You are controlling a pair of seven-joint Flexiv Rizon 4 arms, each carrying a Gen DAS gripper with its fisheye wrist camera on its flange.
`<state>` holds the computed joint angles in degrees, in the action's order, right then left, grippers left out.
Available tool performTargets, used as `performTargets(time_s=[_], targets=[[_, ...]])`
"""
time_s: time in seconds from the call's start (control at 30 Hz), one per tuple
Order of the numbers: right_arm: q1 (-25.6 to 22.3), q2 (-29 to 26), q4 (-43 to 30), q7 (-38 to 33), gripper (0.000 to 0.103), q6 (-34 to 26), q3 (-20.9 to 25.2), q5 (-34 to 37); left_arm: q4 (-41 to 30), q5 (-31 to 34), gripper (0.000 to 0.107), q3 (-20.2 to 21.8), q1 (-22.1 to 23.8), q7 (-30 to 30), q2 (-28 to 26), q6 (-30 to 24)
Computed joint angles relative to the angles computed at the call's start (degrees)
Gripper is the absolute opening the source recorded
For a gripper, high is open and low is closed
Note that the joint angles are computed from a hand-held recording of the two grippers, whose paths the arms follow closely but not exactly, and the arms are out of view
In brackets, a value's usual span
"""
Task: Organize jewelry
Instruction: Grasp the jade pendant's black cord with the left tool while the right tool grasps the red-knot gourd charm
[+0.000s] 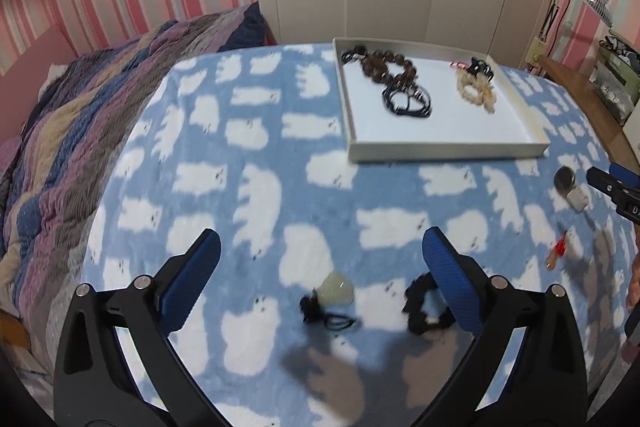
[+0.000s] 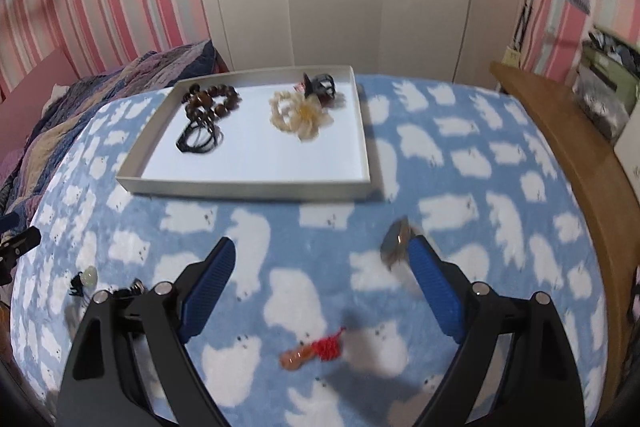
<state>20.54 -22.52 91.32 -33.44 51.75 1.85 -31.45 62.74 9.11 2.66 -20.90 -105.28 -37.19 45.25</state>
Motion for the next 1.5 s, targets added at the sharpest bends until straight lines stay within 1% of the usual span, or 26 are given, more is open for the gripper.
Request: performTargets(time_s=[0.23,0.4,0.63,0.73,0.8,0.83,0.87,0.93,1.0,1.1,1.13,1.17,1.23,1.3,1.37,1.43,1.5], targets=[[0.63,2.5,7.47,6.4,0.089,1.78,-0.54,-4.45,7.75,1.16,0.1,0.51,0.0,-2.74,1.99,5.12],[0.37,2.68,11.11,10.09,0.089,3.97,-0.32,-5.76,10.07,2.41,0.1,1.24,-0.6,-4.44,1.65,7.82],[0.9,2.71,13.4,15.21,0.088,5.29,-1.49,-11.65,11.56,3.19,0.099,1.63,-0.9,-5.2,1.14,9.95],[0.47,2.5,13.75,15.23,0.087,5.82,-1.01,-11.7,12.5,1.9,0.095,0.8,-0.13,-4.41,0.59,11.28],[0.53,2.48,14.03,15.45,0.086,5.85,-0.96,-12.06,12.66,0.76,0.089,0.31,0.33,-3.57,0.24,11.36],[0.61,2.51,14.24,15.78,0.083,6.01,-1.03,-12.5,12.73,0.0,0.086,-0.16,0.74,-2.71,0.03,11.31],[0.64,2.47,14.25,15.8,0.081,5.91,-0.98,-12.61,12.83,-0.5,0.081,-0.34,0.86,-2.18,-0.07,11.32],[0.56,2.23,14.13,15.22,0.072,5.82,-0.6,-12.17,13.11,-1.82,0.075,-0.96,1.34,-0.86,-0.31,11.3],[0.47,1.88,13.96,14.45,0.069,5.91,-0.25,-11.2,13.36,-3.02,0.065,-1.43,1.7,0.33,-0.51,11.24],[0.47,1.51,13.92,13.81,0.068,5.97,-0.01,-9.77,13.54,-4.32,0.061,-1.78,1.85,2.01,-0.74,11.14],[0.56,1.48,13.93,13.74,0.063,5.89,-0.04,-9.5,13.6,-4.43,0.06,-1.72,1.74,2.35,-0.76,11.4],[0.6,1.48,13.94,13.59,0.061,5.78,-0.01,-9.15,13.73,-4.63,0.058,-1.71,1.7,2.67,-0.73,11.57],[0.65,1.56,14.17,13.8,0.061,6.14,-0.11,-8.76,13.58,-4.88,0.058,-1.41,1.45,2.73,-0.95,11.44],[0.79,1.6,14.28,14.08,0.06,6.18,-0.29,-8.8,13.45,-4.82,0.055,-1.01,1.2,2.6,-1.03,11.41],[0.74,1.54,14.33,14.23,0.054,6.57,-0.33,-8.59,13.37,-4.86,0.053,-0.93,1.1,2.64,-1.09,11.5],[0.44,1.48,14.42,14.14,0.041,7.39,-0.14,-7.7,13.28,-4.76,0.051,-0.83,0.94,2.72,-1.18,11.53],[0.23,1.41,14.35,13.8,0.041,7.78,0.04,-6.59,13.21,-4.81,0.048,-0.93,0.88,2.92,-1.25,11.63]])
